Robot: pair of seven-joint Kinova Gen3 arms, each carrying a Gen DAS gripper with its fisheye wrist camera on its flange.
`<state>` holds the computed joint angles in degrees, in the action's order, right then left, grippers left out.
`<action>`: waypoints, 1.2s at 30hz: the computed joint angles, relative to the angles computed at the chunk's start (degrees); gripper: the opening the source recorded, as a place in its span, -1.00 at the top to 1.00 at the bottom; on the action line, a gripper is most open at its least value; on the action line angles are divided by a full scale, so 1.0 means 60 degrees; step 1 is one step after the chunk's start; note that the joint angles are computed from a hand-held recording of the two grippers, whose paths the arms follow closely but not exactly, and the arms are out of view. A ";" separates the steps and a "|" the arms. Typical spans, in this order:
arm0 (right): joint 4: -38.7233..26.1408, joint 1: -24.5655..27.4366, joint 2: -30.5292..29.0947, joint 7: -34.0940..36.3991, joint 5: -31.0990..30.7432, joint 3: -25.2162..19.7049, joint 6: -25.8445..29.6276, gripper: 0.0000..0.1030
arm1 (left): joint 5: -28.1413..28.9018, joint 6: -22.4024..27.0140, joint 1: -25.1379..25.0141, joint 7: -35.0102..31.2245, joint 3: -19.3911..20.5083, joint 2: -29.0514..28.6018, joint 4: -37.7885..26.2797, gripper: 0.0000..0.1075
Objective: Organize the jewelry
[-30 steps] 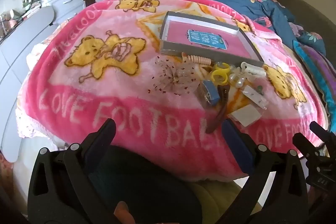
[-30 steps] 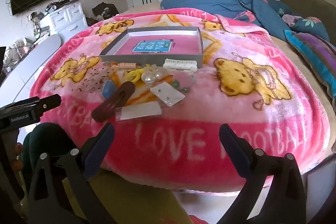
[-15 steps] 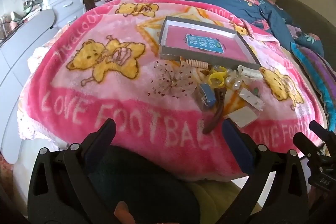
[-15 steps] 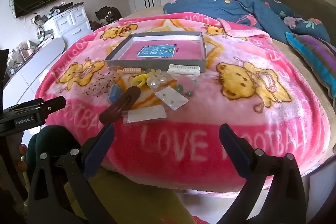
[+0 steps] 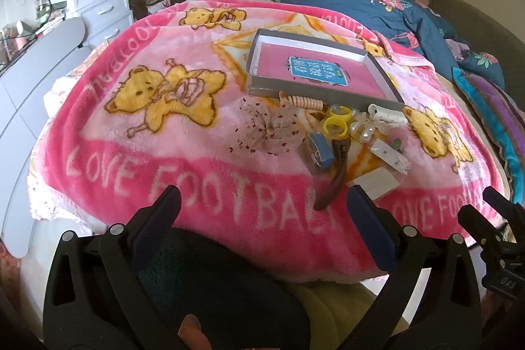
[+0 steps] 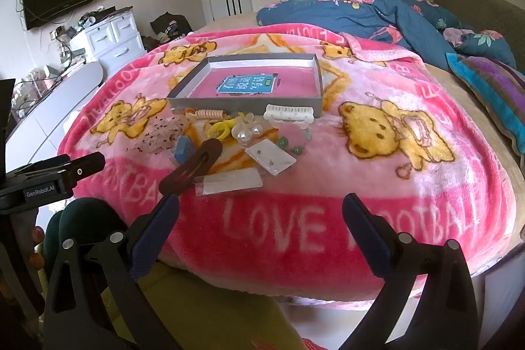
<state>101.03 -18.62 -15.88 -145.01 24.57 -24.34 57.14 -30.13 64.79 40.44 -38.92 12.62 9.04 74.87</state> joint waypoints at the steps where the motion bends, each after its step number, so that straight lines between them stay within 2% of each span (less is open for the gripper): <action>1: -0.0022 -0.0003 0.0009 -0.0001 0.0003 -0.0005 0.0015 -0.92 | 0.0011 0.0025 -0.0002 -0.0018 0.0003 0.0002 -0.0036 -0.76; 36: -0.0324 -0.0276 0.0159 -0.0091 0.0041 -0.0003 0.0119 -0.92 | -0.0029 0.0002 0.0082 0.0030 0.0040 -0.0026 -0.0050 -0.76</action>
<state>99.09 -20.27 -14.93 -145.55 24.81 -24.35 57.85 -30.30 64.79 40.93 -38.74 12.85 8.89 74.57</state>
